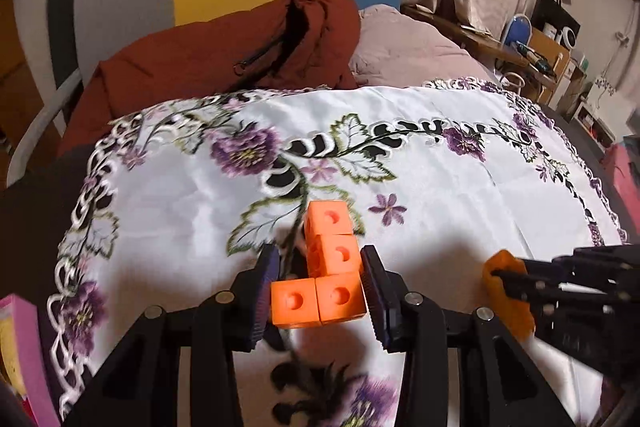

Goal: Organize rigid objects
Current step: 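Grasp the orange clip piece with the right tool while the left tool reaches the orange cube blocks, then close the left tool on the orange cube blocks and carry them to the tray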

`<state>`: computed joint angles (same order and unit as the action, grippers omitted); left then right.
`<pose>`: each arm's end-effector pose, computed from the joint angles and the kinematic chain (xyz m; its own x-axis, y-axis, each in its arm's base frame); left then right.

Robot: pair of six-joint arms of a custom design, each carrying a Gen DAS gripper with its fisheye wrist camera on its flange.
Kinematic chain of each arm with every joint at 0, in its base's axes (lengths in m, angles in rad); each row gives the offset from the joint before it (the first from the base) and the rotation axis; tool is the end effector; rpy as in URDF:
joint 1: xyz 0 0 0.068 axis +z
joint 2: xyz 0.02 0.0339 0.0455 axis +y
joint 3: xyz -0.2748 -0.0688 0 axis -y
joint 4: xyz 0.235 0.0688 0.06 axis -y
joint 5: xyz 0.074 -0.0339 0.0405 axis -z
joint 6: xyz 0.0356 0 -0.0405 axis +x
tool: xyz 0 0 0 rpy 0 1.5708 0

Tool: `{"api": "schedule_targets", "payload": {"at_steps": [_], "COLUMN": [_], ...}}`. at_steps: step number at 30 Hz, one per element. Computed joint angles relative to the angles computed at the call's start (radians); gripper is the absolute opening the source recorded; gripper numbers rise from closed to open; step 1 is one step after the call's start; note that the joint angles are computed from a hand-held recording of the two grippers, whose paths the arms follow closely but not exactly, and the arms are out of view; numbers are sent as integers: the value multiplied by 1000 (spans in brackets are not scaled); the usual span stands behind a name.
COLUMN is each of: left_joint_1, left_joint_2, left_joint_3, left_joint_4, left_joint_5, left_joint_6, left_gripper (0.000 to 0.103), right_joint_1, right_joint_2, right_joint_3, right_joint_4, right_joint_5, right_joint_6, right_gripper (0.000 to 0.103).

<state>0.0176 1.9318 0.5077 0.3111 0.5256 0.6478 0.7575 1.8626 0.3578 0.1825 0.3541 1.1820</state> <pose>0.2574 -0.0133 0.0529 -0.5906 0.5117 -0.6240 0.7059 0.7023 -0.0922 0.1544 0.1290 0.0421 -0.8060 0.4324 -0.4042 0.4309 0.8968 0.1002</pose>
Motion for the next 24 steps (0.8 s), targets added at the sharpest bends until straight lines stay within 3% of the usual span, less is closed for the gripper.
{"api": "schedule_targets", "payload": {"at_steps": [4,6,13,21,24], "left_joint_1": [60,89,195,366,451], "left_joint_2": [-12,-21,-54,-114,-130], "left_joint_3": [-15,-27,-14,6,28], "left_joint_4": [-22,-33,-159,-398,-503], "left_joint_5": [33,49,129,234,268], "left_joint_6": [53,85,150,327,415], "left_gripper": [42,42,42,42,42], "right_joint_1": [-14,-14,48,75,86], "right_joint_2": [-8,-28,-26,-29,-52], "right_joint_3": [-11,-12,-6,-2,-15], "right_joint_4": [5,-29,-62,-42,-29], "right_joint_5": [-13,-24,-31,19,40], "right_joint_6": [8,35,91,74,78], "right_gripper": [15,26,26,6,6]}}
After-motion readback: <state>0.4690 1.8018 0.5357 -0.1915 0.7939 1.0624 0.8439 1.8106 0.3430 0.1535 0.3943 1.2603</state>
